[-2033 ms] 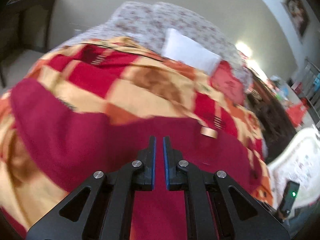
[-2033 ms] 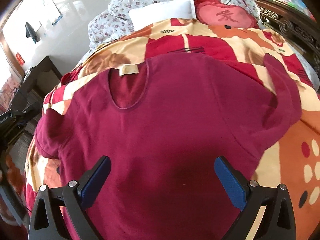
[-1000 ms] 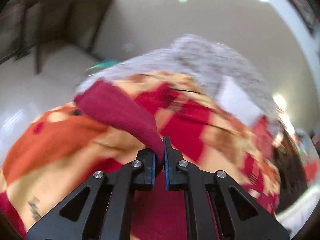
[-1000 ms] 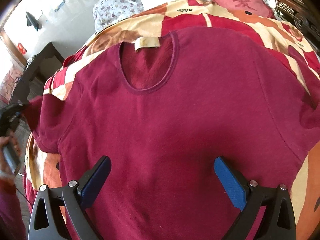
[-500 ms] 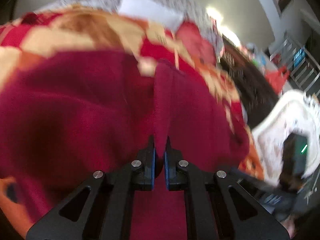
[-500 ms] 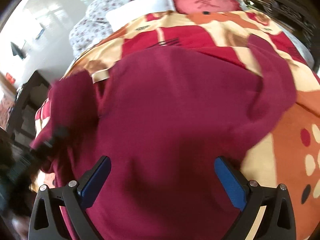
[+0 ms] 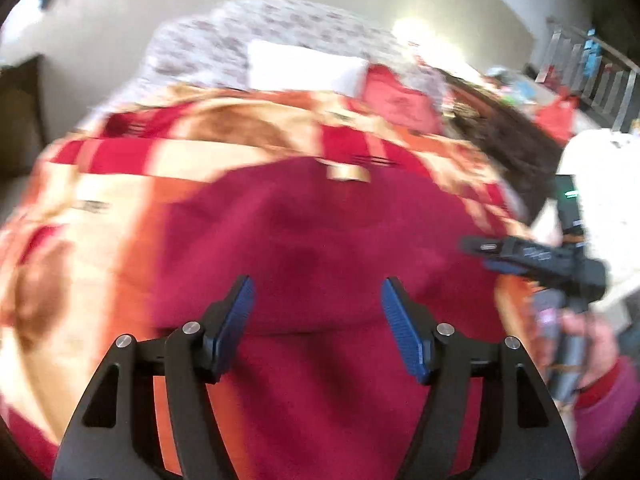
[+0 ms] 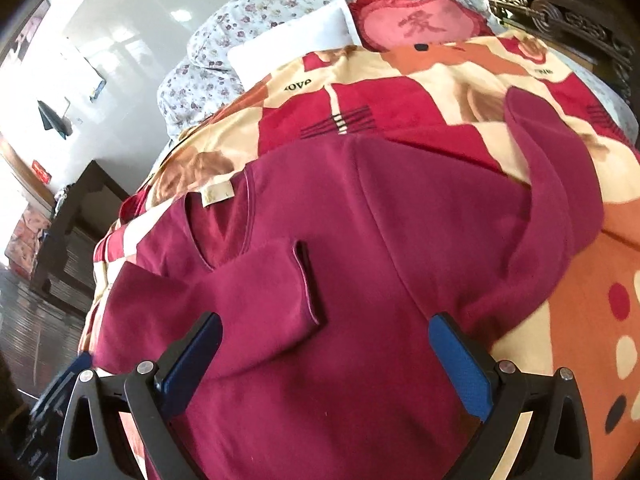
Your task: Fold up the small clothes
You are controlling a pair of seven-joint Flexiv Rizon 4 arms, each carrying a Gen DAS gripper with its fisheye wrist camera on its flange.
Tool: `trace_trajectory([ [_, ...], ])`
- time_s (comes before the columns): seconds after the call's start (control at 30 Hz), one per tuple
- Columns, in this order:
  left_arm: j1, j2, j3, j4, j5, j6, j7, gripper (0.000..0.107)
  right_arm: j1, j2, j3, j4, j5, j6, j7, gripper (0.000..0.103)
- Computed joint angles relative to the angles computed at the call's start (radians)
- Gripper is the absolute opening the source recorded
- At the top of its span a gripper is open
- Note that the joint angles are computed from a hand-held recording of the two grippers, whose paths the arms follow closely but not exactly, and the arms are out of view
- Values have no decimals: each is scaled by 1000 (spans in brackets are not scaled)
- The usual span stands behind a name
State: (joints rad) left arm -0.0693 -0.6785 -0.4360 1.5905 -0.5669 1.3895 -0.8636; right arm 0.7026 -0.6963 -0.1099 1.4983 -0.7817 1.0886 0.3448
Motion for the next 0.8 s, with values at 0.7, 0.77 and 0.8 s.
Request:
trace_trajectory([
  [0.7, -37, -67, 121, -76, 66, -17, -297, 66, 24, 31, -79, -13, -76, -133, -192, 4],
  [0.77, -59, -82, 146, -105, 87, -52, -317, 66, -19, 11, -14, -30, -16, -178, -220, 4],
  [0.8, -73, -91, 160, -120, 100, -56, -326, 66, -38, -3, 18, -49, 20, -210, -251, 4],
])
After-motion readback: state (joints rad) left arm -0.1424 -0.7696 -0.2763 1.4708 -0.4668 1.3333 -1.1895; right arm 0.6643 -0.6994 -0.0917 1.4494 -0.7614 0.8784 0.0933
